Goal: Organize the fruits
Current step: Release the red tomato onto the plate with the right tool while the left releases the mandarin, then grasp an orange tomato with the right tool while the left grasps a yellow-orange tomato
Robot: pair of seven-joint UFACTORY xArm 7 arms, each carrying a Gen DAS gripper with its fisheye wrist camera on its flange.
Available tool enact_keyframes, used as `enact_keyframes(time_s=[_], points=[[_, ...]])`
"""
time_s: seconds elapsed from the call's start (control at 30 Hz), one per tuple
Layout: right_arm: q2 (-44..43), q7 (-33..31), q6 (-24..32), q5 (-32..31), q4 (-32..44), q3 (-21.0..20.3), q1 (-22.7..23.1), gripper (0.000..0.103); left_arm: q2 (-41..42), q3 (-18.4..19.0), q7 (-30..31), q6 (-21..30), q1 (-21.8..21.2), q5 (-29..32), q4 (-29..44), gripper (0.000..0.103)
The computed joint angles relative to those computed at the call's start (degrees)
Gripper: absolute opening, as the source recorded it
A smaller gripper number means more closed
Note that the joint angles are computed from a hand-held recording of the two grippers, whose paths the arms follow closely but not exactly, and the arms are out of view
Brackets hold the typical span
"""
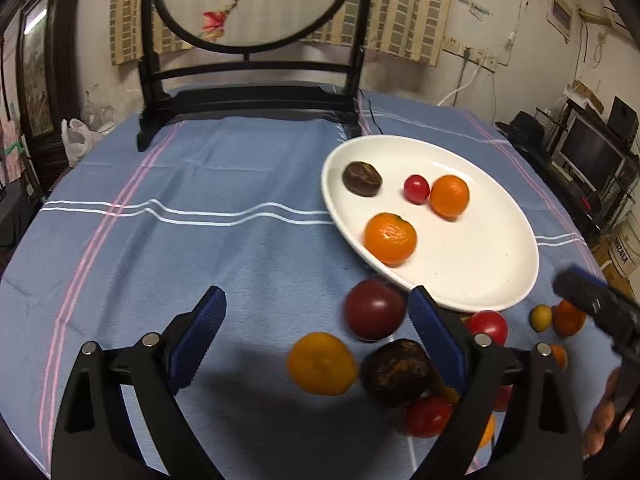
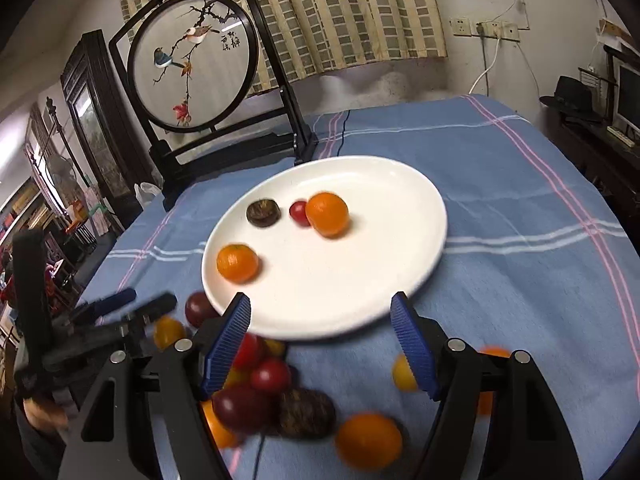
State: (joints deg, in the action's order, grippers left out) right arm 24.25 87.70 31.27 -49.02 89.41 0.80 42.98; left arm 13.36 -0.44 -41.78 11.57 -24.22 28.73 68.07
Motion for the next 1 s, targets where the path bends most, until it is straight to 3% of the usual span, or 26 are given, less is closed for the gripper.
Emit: enact_keyframes(time_s=[0.13,0.2,0.37,0.43,0.67,0.9,1.0], points=[[-5.5,6.3,-0.1,-3.7,-7.6,0.4,1.5,0.073,-1.2,-1.8,3.7,-2.0,2.0,-4.1,-1.7,0.092],[-7.1,6.5,0.7,-4.2,-9.7,2.1,0.8,0.073,-1.2,-1.6,4.0,-1.4,1.7,-4.5,-1.6,0.092],[-8.9,2.0,5.8,-0.6,-12.2,6.5,-1.0,0.073,-0.7,-0.8,3.4,-0.2,0.7,-3.6,-1.1,0.092],[-7.4,-2.7,9.5,3.1,-10.5,7.8,-1.3,0.072,-0.6,-0.7,3.1,0.3,0.5,-3.2,-1.0,0.092],[-2.8,-10.1,12.8,9.1,-5.5,7.1,-0.7,0.061,0.0,-1.7,4.4,2.0,1.4,-4.7,-0.2,0.092],[-1.1,-10.9,9.8,10.0,-4.5,4.7,-0.4,0.039,0.5,-1.2,5.3,2.8,0.4,-3.2,0.4,0.092],[-2.4,-8.1,5.8,8.8,-7.2,3.9,-0.4,0.039,0.7,-1.7,6.0,3.4,0.9,-4.2,0.5,0.092]])
